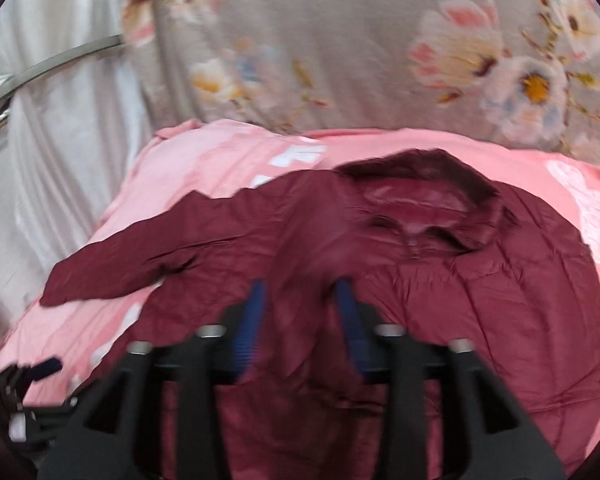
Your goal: Fold large clothes
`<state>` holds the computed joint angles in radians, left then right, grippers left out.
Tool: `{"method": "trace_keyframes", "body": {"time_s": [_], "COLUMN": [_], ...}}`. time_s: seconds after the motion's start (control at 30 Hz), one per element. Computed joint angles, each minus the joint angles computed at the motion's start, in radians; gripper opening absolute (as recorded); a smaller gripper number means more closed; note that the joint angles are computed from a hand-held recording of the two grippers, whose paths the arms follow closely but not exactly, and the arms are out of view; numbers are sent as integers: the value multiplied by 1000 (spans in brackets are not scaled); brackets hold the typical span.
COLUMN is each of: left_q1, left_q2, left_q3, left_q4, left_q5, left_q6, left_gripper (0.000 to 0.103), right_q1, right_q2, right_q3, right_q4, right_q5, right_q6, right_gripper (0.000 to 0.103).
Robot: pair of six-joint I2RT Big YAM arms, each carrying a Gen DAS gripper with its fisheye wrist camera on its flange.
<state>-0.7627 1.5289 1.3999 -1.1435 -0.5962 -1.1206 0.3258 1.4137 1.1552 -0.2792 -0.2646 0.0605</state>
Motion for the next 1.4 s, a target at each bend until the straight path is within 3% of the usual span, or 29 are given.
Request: {"method": "trace_keyframes", "body": {"time_s": [0.17, 0.27, 0.4, 0.53, 0.57, 0.67, 0.73, 0.77, 0.8, 0.87, 0.9, 0.93, 1.0, 1.07, 1.13, 1.2, 1.27, 1.37, 1.4], "left_q1": [59, 82, 110, 110, 109, 110, 113, 113, 113, 110, 108, 107, 108, 103, 93, 95, 97, 73, 68], "left_q2": [-2, 44, 101, 139, 150, 188, 200, 205, 205, 199, 191, 181, 161, 151, 178, 218, 239, 265, 269], "left_q3": [-3, 36, 75, 106, 119, 172, 195, 206, 211, 217, 216, 209, 195, 188, 209, 222, 216, 239, 247], "left_q4": [225, 273, 348, 400, 399, 362, 333, 316, 305, 275, 267, 269, 277, 270, 221, 184, 184, 152, 134], "left_q5": [190, 270, 391, 428, 431, 437, 425, 413, 399, 350, 321, 304, 291, 267, 231, 246, 260, 170, 150], "left_q6": [98, 104, 52, 39, 38, 57, 77, 85, 92, 104, 109, 115, 127, 141, 165, 164, 160, 196, 199], "left_gripper": [89, 89, 89, 86, 81, 50, 21, 16, 4, 2, 1, 1, 1, 1, 1, 1, 2, 3, 9], "right_q1": [-91, -179, -327, -457, -476, -522, -536, -541, -542, -543, -544, -546, -542, -515, -479, -451, -440, -430, -423], "right_q2": [-76, -67, -41, 23, 40, 115, 157, 178, 189, 217, 226, 218, 155, 76, 68, 107, 158, 152, 133], "right_q3": [-69, -65, -74, -62, -55, -16, 7, 20, 26, 50, 59, 50, 3, -39, -22, 13, 39, 36, 31], "right_q4": [6, -32, -71, -73, -72, -66, -59, -57, -55, -59, -59, -34, 38, 58, -8, -102, -168, -179, -192], "right_q5": [-30, -42, -76, -169, -187, -267, -314, -327, -331, -333, -337, -341, -303, -210, -109, -23, 4, 40, 73], "right_q6": [54, 110, 213, 354, 379, 461, 504, 527, 542, 568, 575, 587, 563, 454, 355, 280, 238, 204, 196], "right_gripper": [53, 53, 53, 54, 54, 52, 48, 46, 42, 23, 5, 1, 0, 0, 0, 0, 0, 1, 3]}}
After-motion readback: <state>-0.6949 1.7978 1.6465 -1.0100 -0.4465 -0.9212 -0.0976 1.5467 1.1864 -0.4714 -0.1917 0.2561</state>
